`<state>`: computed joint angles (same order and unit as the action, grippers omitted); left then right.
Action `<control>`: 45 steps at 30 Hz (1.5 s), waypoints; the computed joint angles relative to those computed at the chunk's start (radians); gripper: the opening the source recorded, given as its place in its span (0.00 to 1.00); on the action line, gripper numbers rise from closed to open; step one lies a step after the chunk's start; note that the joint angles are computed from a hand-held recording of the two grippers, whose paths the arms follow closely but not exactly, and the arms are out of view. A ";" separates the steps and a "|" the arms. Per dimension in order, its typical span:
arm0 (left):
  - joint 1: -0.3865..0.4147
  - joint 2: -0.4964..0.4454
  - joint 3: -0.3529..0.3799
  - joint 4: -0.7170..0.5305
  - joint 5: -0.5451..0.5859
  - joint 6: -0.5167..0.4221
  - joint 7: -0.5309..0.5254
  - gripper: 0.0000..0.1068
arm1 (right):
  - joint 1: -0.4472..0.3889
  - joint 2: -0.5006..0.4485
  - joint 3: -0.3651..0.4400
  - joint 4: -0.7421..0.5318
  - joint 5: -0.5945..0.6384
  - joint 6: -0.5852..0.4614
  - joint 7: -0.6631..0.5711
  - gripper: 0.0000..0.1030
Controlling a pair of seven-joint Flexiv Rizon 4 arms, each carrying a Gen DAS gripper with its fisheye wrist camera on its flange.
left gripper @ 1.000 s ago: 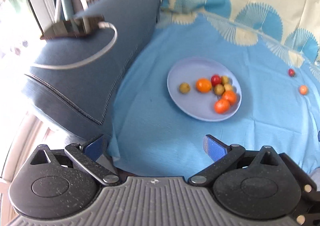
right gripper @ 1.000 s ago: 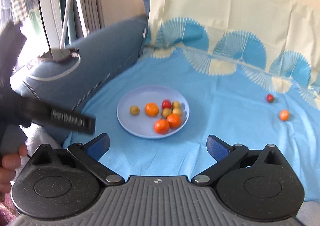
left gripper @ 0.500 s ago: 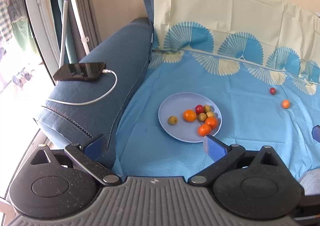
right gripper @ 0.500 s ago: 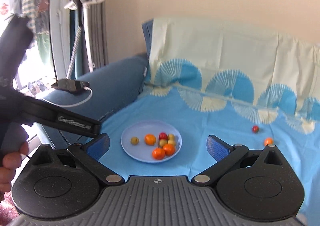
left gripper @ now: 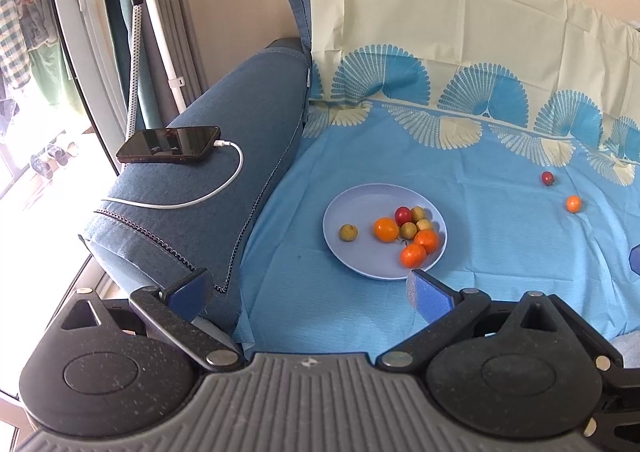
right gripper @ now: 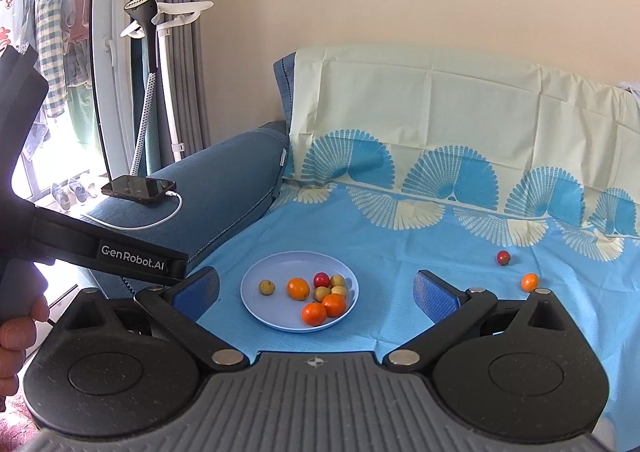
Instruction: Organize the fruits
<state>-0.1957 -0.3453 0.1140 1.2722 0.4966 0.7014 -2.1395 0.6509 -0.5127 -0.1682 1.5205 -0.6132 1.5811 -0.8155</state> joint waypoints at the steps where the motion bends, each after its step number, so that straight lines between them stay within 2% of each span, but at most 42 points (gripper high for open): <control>1: -0.001 -0.001 0.000 -0.002 0.001 -0.004 0.001 0.96 | -0.002 -0.001 0.003 0.000 0.002 0.001 -0.001 0.99; 12: -0.007 -0.024 0.001 -0.027 0.004 -0.034 0.019 0.96 | -0.042 -0.017 0.066 -0.024 0.044 -0.026 -0.038 0.99; 22: 0.005 -0.062 0.003 -0.054 -0.027 -0.068 0.044 0.96 | -0.081 -0.058 0.142 -0.084 0.091 -0.092 -0.095 0.99; 28: 0.009 -0.103 0.008 -0.096 -0.049 -0.101 0.073 0.96 | -0.114 -0.098 0.202 -0.146 0.143 -0.160 -0.152 0.99; 37: 0.004 -0.174 0.017 -0.188 -0.071 -0.166 0.109 0.96 | -0.138 -0.155 0.236 -0.224 0.206 -0.208 -0.223 0.99; 41: 0.007 -0.225 0.011 -0.259 -0.095 -0.211 0.159 0.96 | -0.117 -0.183 0.173 -0.253 0.209 -0.220 -0.172 0.99; 45: 0.018 -0.326 -0.005 -0.407 -0.152 -0.265 0.229 0.96 | -0.097 -0.224 0.056 -0.287 0.187 -0.272 -0.015 0.99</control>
